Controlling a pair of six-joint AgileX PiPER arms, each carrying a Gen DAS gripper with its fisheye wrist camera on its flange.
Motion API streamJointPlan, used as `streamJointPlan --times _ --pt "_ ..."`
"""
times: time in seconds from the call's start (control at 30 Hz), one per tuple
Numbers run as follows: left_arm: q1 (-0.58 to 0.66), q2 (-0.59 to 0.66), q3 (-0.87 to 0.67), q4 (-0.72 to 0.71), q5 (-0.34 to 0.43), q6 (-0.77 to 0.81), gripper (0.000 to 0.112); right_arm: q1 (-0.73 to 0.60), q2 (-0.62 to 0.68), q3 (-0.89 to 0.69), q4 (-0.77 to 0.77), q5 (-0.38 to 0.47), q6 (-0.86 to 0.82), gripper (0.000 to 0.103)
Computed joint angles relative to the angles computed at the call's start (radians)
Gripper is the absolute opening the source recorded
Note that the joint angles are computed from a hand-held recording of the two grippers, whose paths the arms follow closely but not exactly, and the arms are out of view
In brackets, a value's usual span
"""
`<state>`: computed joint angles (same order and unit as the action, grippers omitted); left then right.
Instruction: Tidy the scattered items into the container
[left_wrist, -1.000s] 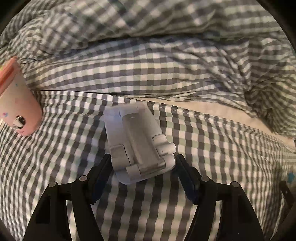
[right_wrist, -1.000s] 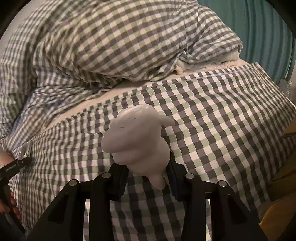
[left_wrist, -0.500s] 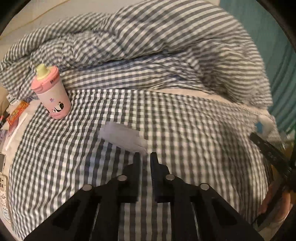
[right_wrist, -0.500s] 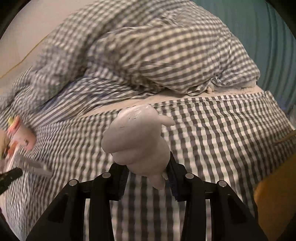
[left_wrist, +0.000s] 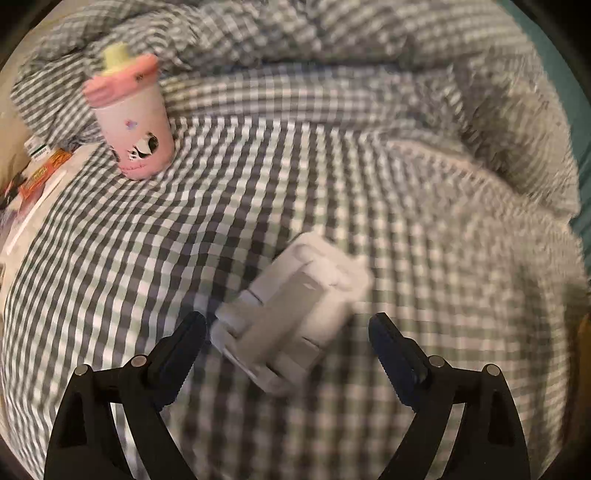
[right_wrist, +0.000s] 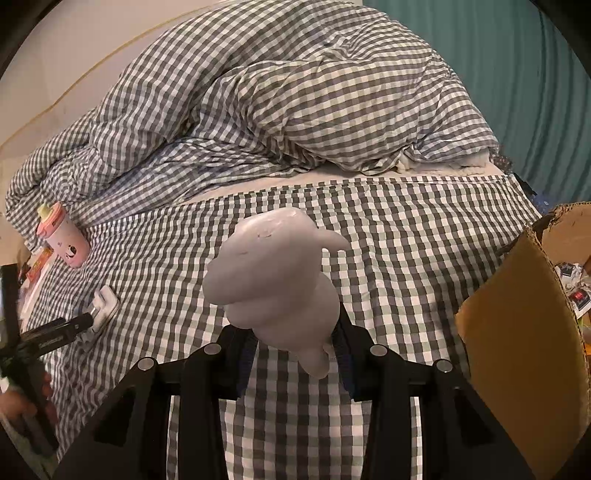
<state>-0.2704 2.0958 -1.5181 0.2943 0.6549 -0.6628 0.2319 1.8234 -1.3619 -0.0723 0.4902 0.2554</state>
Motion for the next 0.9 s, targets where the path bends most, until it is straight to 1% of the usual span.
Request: streamJointPlan --times 0.03,0.07,0.1,0.2,0.23,0.27,0.3,0.37,0.4,0.43,0.47,0.53,0.63,0.73,0.8,0.87,0.9 --pt "0.005 0.035 -0.03 0.0 0.015 0.035 0.093 0.001 0.0 0.001 -0.003 -0.001 0.002 0.038" --pt "0.016 0.06 -0.042 -0.041 -0.01 0.109 0.094 0.001 0.0 0.002 -0.004 -0.001 0.002 0.037" --pt "0.02 0.071 -0.048 -0.054 -0.021 0.144 0.094 0.001 0.0 0.004 -0.006 -0.003 0.004 0.037" --pt "0.019 0.086 -0.057 -0.043 -0.064 0.185 0.094 -0.004 0.006 0.002 0.015 -0.001 -0.015 0.038" --pt "0.021 0.095 -0.075 -0.06 -0.054 0.212 0.093 -0.003 0.01 -0.002 0.007 0.003 -0.005 0.038" --pt "0.024 0.099 -0.084 -0.081 -0.045 0.232 0.089 -0.002 0.015 -0.008 0.005 0.01 0.001 0.038" --pt "0.033 0.1 -0.092 -0.122 -0.037 0.271 0.088 -0.001 0.018 -0.012 0.004 0.016 0.007 0.038" --pt "0.046 0.09 -0.093 -0.167 -0.025 0.319 0.079 0.006 0.016 -0.016 0.012 0.028 0.006 0.037" --pt "0.044 0.076 -0.08 -0.164 -0.023 0.318 0.075 0.008 0.009 -0.013 0.023 0.029 -0.002 0.038" --pt "0.04 0.052 -0.052 -0.156 -0.029 0.306 0.07 0.012 0.001 -0.01 0.03 0.033 -0.008 0.038" --pt "0.035 0.023 -0.005 -0.159 -0.046 0.3 0.067 0.018 -0.012 -0.002 0.032 0.035 -0.01 0.038" --pt "0.03 -0.037 0.063 -0.197 -0.059 0.309 0.067 0.028 -0.044 0.02 0.033 0.039 -0.005 0.038" --pt "-0.001 -0.14 0.182 -0.191 -0.098 0.274 0.066 0.037 -0.105 0.063 0.052 0.044 -0.011 0.038" --pt "-0.043 -0.249 0.285 -0.192 -0.114 0.237 0.066 0.05 -0.166 0.106 0.042 0.054 0.009 0.038" --pt "-0.074 -0.316 0.334 -0.169 -0.116 0.192 0.066 0.06 -0.215 0.14 0.025 0.06 0.032 0.037" --pt "-0.112 -0.387 0.363 -0.168 -0.102 0.161 0.066 0.06 -0.258 0.167 0.029 0.071 0.028 0.037" --pt "-0.123 -0.404 0.362 -0.169 -0.092 0.156 0.066 0.058 -0.284 0.183 0.036 0.075 0.025 0.038"
